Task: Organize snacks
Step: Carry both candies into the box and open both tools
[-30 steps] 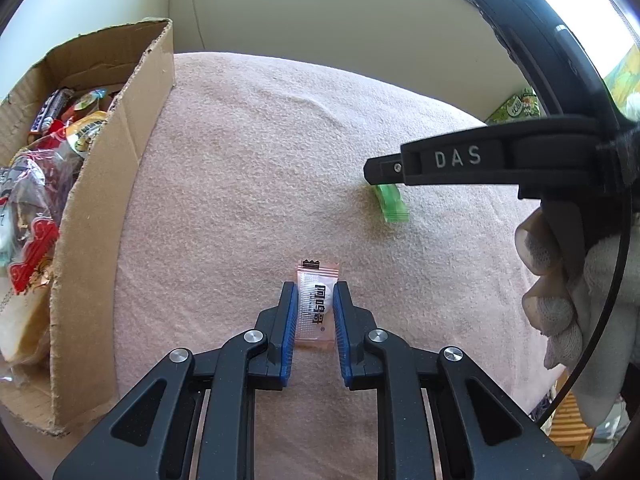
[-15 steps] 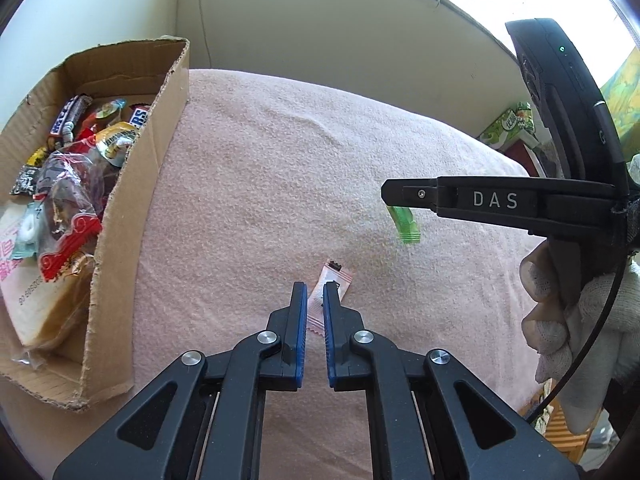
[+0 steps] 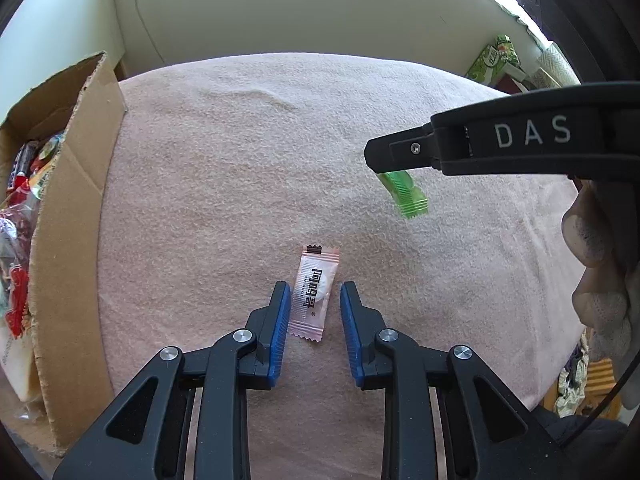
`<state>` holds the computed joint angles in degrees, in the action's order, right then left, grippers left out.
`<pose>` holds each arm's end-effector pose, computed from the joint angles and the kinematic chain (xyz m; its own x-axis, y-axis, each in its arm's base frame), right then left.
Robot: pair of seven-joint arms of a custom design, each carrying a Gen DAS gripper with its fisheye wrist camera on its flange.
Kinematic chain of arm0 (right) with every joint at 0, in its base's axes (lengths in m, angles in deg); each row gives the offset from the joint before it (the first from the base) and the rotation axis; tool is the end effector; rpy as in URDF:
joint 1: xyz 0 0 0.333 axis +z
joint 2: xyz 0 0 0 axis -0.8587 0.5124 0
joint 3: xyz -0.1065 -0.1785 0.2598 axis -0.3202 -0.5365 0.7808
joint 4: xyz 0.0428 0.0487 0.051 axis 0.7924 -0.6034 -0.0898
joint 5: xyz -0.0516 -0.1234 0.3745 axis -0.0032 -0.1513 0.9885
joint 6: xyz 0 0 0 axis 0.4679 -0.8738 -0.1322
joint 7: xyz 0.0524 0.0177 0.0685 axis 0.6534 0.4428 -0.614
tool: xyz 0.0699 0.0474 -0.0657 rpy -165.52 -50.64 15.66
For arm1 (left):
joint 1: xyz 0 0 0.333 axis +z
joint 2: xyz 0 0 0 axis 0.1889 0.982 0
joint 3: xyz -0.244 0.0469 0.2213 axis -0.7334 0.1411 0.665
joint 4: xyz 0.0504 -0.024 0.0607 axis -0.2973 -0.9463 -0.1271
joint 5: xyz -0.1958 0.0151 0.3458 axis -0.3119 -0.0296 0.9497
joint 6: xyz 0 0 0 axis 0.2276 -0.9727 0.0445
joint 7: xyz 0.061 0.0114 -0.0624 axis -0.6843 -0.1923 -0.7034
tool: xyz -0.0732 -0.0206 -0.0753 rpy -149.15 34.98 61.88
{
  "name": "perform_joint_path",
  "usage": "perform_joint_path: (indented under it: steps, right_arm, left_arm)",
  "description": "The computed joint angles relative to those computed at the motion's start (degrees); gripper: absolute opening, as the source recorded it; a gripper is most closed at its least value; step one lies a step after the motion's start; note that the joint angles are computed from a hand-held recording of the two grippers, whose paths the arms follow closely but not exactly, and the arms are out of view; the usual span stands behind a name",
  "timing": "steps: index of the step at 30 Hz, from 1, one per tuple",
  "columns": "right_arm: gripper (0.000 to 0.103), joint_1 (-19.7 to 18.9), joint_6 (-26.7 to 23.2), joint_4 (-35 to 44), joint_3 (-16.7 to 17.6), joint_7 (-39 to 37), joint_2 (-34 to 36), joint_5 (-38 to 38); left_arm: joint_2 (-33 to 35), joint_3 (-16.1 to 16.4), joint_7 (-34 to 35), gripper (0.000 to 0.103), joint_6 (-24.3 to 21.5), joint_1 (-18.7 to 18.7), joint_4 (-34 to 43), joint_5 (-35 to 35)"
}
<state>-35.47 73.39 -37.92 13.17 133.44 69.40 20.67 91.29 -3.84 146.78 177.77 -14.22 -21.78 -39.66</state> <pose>0.6755 0.3452 0.5228 -0.2450 -0.9396 -0.2390 -0.9138 0.3061 -0.2669 0.6631 -0.4440 0.5001 -0.7610 -0.6220 0.1843 -0.6381 0.6664 -0.3857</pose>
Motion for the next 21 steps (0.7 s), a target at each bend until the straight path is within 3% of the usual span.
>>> perform_joint_path:
  steps: [5, 13, 21]
  right_arm:
    - [0.021, -0.01, 0.11, -0.70, -0.18, 0.30, -0.49, -0.35]
    - [0.021, 0.00, 0.92, -0.90, -0.10, 0.20, -0.97, -0.67]
    - [0.021, 0.39, 1.04, 2.41, 0.08, -1.76, 0.00, -0.95]
  left_arm:
    - [-0.16, -0.20, -1.11, 0.018, 1.11, 0.45, -0.70, -1.05]
    - [-1.81, -0.50, -4.06, 0.017, 2.71, 2.32, -2.60, -3.37]
    - [-6.33, -0.97, -5.50, 0.017, 7.64, 4.87, -7.39, -6.13]
